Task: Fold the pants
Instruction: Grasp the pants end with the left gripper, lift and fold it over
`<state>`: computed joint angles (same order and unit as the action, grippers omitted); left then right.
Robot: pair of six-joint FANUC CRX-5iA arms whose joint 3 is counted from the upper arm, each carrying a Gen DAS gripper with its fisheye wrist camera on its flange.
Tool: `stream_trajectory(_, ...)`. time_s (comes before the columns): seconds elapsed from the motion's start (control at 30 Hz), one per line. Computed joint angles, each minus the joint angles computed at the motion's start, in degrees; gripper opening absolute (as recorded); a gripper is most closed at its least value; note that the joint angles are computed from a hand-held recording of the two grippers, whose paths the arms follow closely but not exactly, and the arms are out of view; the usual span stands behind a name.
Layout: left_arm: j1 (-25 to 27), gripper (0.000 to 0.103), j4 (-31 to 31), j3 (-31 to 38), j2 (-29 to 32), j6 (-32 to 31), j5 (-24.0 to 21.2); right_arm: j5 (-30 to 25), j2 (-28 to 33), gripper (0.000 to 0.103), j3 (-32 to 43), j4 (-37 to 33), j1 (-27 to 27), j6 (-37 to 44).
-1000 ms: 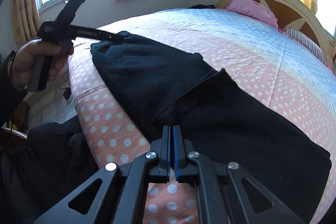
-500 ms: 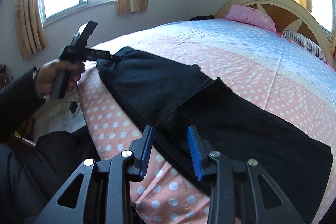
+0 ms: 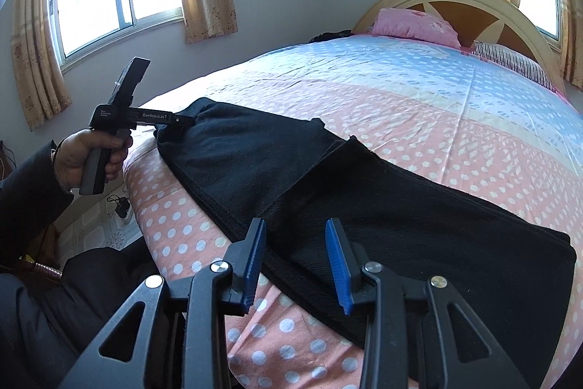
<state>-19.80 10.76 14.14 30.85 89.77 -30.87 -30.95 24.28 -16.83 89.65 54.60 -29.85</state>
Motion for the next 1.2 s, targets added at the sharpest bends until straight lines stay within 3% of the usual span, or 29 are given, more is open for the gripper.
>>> stream_trajectory(0.1, -0.23, 0.068, -3.11, 1.31, 0.44, 2.53, -0.54, -0.01, -0.02, 0.036, -0.14, 0.39, -0.14, -0.55)
stream_trajectory(0.23, -0.18, 0.065, -2.16, 0.31, 0.06, 0.54, 0.02, -0.46, -0.21, 0.036, -0.44, 1.22, -0.04, -1.25)
stream_trajectory(0.27, 0.10, 0.054, 0.94, -0.72, -0.12, -2.60, 0.53, -0.68, -0.29, 0.036, -0.51, 1.38, -0.01, -1.35)
stream_trajectory(0.3, 0.45, 0.049, 4.87, -2.05, -0.40, -6.01, 1.15, -0.99, -0.37, 0.036, -0.55, 1.42, 0.06, -1.40)
stream_trajectory(0.33, 0.80, 0.034, 9.69, -3.36, -0.50, -10.23, 1.31, -1.41, -0.52, 0.036, -0.65, 1.55, 0.13, -1.56)
stream_trajectory(0.37, 1.15, 0.027, 15.21, -4.66, -0.55, -14.46, 1.13, -1.73, -0.69, 0.036, -0.81, 1.68, 0.19, -1.72)
stream_trajectory(0.4, 1.32, 0.026, 17.74, -5.57, -0.84, -15.76, 1.34, -2.22, -0.94, 0.036, -1.03, 1.75, 0.28, -1.92)
stream_trajectory(0.57, 0.84, 0.025, 21.41, -7.40, -3.01, -17.77, 2.32, -5.10, -2.62, 0.036, -2.56, 1.33, 0.68, -3.56)
stream_trajectory(0.9, -4.82, 0.025, 36.17, -11.58, -8.80, -33.30, 5.58, -13.25, -5.56, 0.037, -4.19, -5.32, 3.02, -3.30)
stream_trajectory(1.03, -7.66, 0.025, 42.15, -9.99, -7.84, -39.55, 3.25, -16.52, -7.70, 0.037, -5.94, -7.61, 4.27, -4.63)
stream_trajectory(1.2, -10.91, 0.025, 42.67, -4.66, -5.11, -41.26, -1.55, -21.71, -10.86, 0.037, -9.53, -8.83, 5.87, -8.37)
